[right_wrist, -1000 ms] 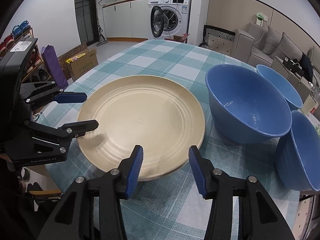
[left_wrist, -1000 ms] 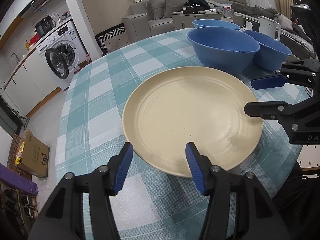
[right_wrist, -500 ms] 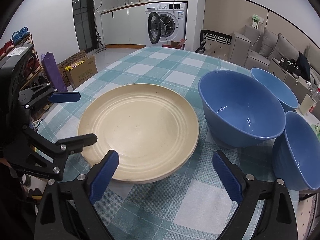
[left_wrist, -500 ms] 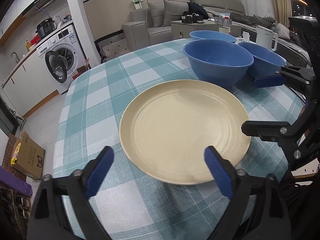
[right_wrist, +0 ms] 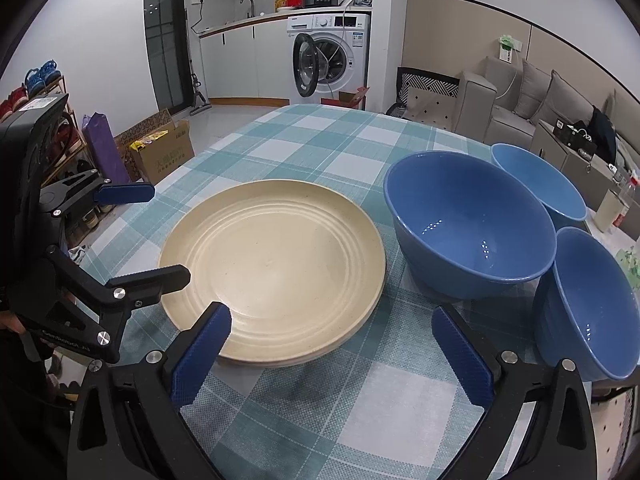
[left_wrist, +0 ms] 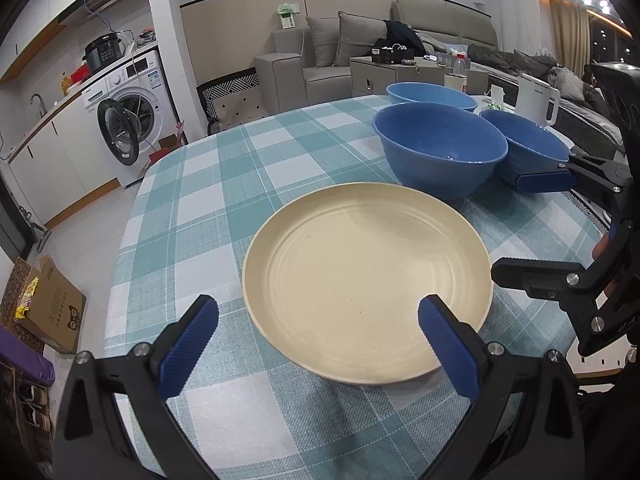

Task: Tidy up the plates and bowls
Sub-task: 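Open both grippers and pull them back from the plate stack, then move both grippers toward the rim of a large blue bowl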

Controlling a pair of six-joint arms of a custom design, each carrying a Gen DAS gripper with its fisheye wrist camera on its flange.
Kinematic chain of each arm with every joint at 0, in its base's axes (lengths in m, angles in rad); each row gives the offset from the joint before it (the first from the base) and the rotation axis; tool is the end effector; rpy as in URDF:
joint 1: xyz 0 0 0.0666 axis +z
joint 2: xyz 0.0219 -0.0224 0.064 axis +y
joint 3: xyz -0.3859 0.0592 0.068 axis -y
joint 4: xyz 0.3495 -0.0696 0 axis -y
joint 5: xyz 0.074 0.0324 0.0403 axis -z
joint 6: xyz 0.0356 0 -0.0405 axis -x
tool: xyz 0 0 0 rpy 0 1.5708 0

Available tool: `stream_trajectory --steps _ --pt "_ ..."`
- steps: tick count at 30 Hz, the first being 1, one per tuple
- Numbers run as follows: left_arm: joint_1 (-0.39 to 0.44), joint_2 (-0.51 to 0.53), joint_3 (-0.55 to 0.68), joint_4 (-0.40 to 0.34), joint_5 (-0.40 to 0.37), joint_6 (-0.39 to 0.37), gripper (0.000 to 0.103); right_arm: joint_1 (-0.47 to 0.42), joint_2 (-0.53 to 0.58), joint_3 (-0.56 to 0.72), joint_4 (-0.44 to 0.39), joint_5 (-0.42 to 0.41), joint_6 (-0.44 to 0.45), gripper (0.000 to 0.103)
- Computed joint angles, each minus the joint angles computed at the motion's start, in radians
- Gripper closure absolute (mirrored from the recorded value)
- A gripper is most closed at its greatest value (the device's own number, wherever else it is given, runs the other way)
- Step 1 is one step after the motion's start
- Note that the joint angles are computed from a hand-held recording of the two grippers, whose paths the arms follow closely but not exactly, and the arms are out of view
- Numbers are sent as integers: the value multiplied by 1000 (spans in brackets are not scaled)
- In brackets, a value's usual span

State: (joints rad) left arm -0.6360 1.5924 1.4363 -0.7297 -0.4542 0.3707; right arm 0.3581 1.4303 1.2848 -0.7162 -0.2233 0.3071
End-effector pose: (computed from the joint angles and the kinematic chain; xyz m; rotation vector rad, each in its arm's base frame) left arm 0.4196 -0.2909 0.3784 0.1181 2.3386 0.0710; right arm 0.4204 0.1653 0.3889 -0.8862 2.2575 0.2945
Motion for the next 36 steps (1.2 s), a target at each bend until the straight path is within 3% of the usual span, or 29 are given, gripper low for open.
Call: stream_trajectory --steps 13,36 --pt "-1 -20 -6 43 4 32 2 -17 -17 8 -7 -20 -8 1" --pt "-4 -30 36 51 -33 51 2 -85 -66 43 -11 -84 -12 1"
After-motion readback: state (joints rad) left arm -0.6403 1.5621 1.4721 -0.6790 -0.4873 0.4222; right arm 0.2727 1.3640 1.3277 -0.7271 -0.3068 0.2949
